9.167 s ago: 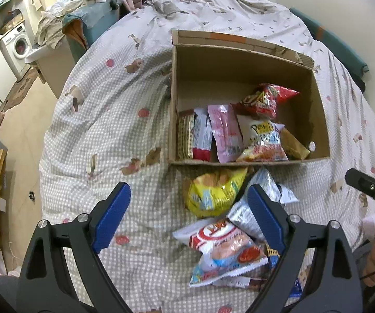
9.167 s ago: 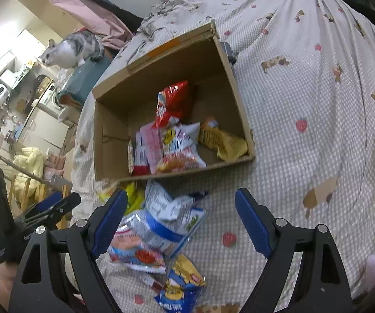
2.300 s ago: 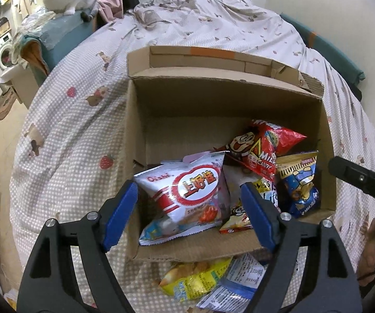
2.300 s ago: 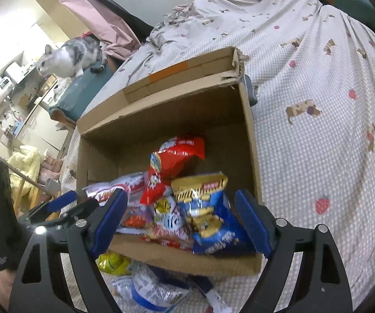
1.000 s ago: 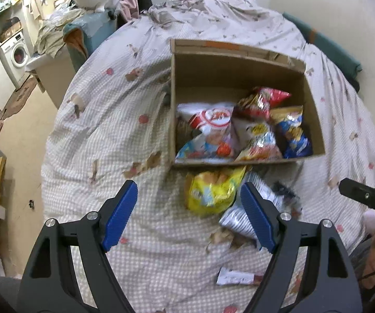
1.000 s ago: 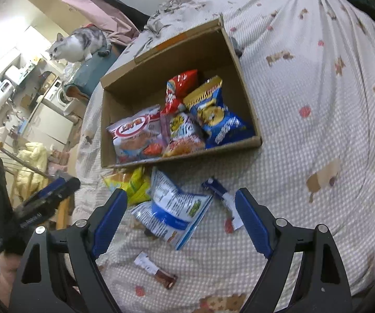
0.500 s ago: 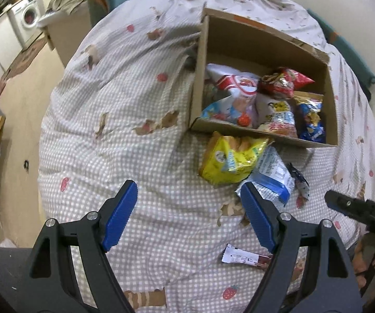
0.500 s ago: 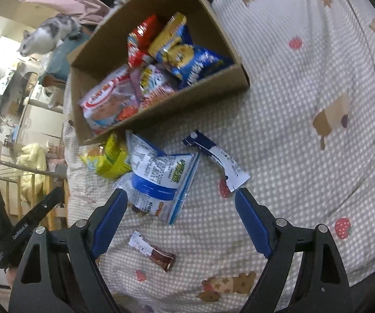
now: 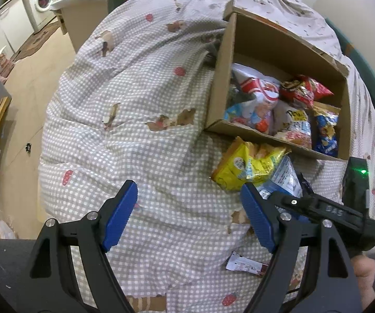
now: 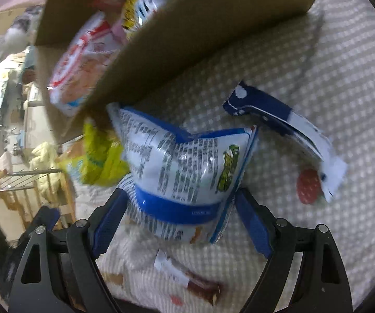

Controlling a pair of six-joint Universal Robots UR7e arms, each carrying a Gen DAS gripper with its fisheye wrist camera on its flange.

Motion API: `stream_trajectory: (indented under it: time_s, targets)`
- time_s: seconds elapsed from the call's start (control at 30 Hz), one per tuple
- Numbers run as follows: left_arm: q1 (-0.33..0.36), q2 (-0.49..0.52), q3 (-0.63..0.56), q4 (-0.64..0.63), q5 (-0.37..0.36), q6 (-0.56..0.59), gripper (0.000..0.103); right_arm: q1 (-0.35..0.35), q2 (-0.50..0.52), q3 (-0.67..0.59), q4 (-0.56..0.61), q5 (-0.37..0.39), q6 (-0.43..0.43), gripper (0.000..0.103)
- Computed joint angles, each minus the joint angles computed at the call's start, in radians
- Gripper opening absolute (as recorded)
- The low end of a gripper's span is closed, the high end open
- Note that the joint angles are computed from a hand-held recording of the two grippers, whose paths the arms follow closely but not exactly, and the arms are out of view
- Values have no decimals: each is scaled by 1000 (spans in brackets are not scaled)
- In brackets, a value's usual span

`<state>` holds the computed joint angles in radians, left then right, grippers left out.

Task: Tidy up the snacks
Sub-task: 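Move the right tool to the pile and grasp the white-blue bag, then grasp the yellow bag with the left tool while the right tool holds the white-blue bag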

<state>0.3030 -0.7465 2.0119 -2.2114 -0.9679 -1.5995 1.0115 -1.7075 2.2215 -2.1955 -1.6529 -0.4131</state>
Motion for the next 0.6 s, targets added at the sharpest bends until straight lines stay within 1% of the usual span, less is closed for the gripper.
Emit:
stream_trajectory:
  time_s: [0.1, 0.17, 0.23, 0.27, 0.3, 0.37, 0.47, 0.53, 0.6]
  targets:
    - [4, -8, 9, 5, -3, -22, 79, 46, 17, 41, -98, -77, -3, 88]
    - [6, -12, 13, 0, -6, -24, 79, 80, 14, 67, -157, -140, -44, 75]
    - [8, -14, 15, -4, -6, -22, 79, 76, -5, 70, -156, -152, -60, 57]
    - [9, -15, 14, -3, -6, -23, 79, 77, -11, 68, -158, -173, -66, 52]
    - [10, -14, 14, -4, -6, -25, 79, 78, -15, 70, -165, -188, -72, 49]
    - [11, -14, 17, -20, -11, -23, 79, 81, -32, 70, -173, -227, -95, 48]
    - [12, -9, 12, -26, -13, -14, 79, 91, -73, 65, -144, -244, -119, 47]
    - [14, -6, 10, -32, -15, -7, 79, 79, -112, 51, -73, -211, -135, 46]
    - [17, 1, 9, -51, -21, 6, 79, 53, -155, 38, -14, -171, -170, 46]
